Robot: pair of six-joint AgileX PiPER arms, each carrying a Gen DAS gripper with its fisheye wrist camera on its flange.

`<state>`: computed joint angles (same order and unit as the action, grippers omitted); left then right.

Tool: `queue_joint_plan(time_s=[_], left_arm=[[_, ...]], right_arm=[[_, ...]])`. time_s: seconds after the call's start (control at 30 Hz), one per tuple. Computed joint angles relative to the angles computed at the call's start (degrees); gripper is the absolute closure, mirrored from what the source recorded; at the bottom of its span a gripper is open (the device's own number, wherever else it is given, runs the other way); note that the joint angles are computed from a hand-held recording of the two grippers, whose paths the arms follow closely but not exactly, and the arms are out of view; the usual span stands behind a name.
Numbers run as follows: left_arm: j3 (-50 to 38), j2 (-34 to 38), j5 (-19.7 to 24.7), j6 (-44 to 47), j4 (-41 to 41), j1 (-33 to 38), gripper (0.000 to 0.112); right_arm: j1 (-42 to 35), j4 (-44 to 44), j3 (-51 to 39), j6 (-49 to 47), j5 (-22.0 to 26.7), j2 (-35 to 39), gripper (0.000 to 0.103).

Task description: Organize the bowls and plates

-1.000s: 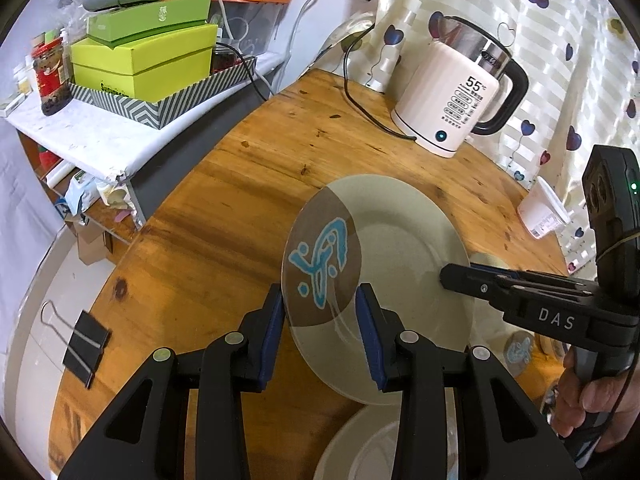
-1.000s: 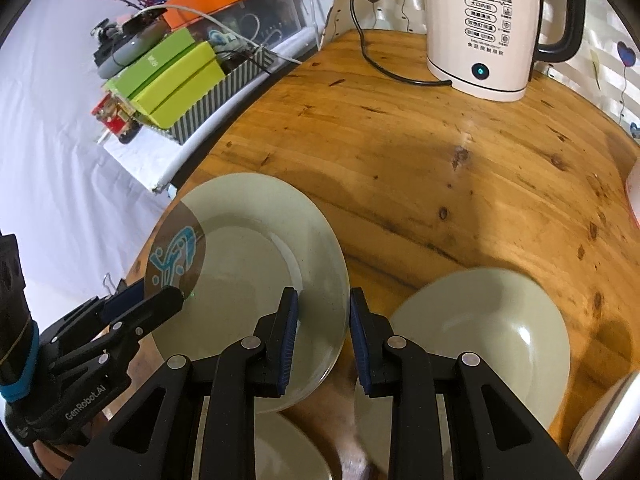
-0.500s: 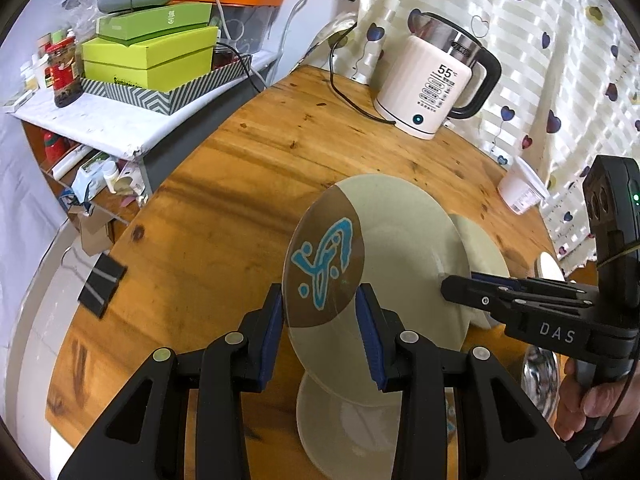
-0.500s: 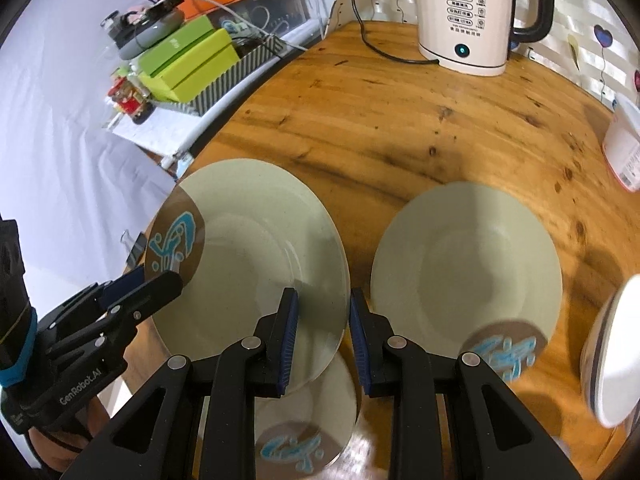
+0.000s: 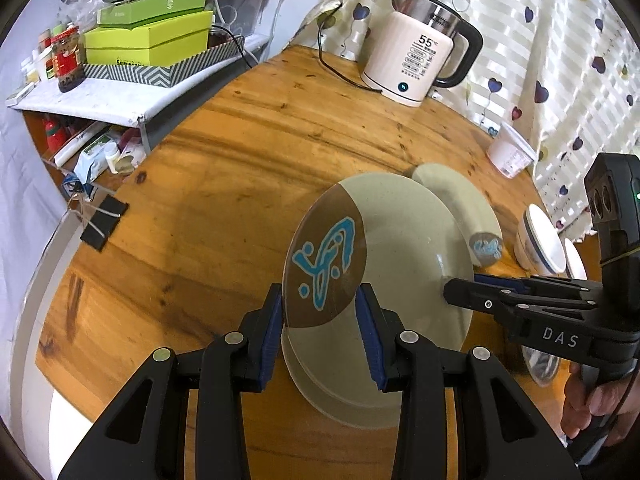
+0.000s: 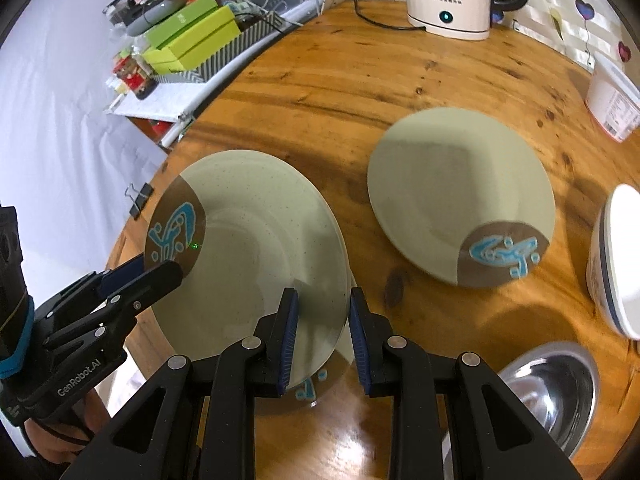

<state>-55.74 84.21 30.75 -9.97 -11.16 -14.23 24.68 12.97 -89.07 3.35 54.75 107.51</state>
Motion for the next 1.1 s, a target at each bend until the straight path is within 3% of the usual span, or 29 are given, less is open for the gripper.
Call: queue_joint_plan(time_s=[0.63, 1.1], left_arm=[[2.6, 0.6, -0.5, -2.2, 1.5, -1.9, 0.075], [3.1, 0.7, -1.4, -4.7, 4.4, -2.9, 0.075]], right_arm=[[0.4, -0.3, 3.8, 0.4, -1.1, -1.0, 0.078], [2.5, -5.0, 7.1, 2.7, -6.0, -2.5, 0.074]])
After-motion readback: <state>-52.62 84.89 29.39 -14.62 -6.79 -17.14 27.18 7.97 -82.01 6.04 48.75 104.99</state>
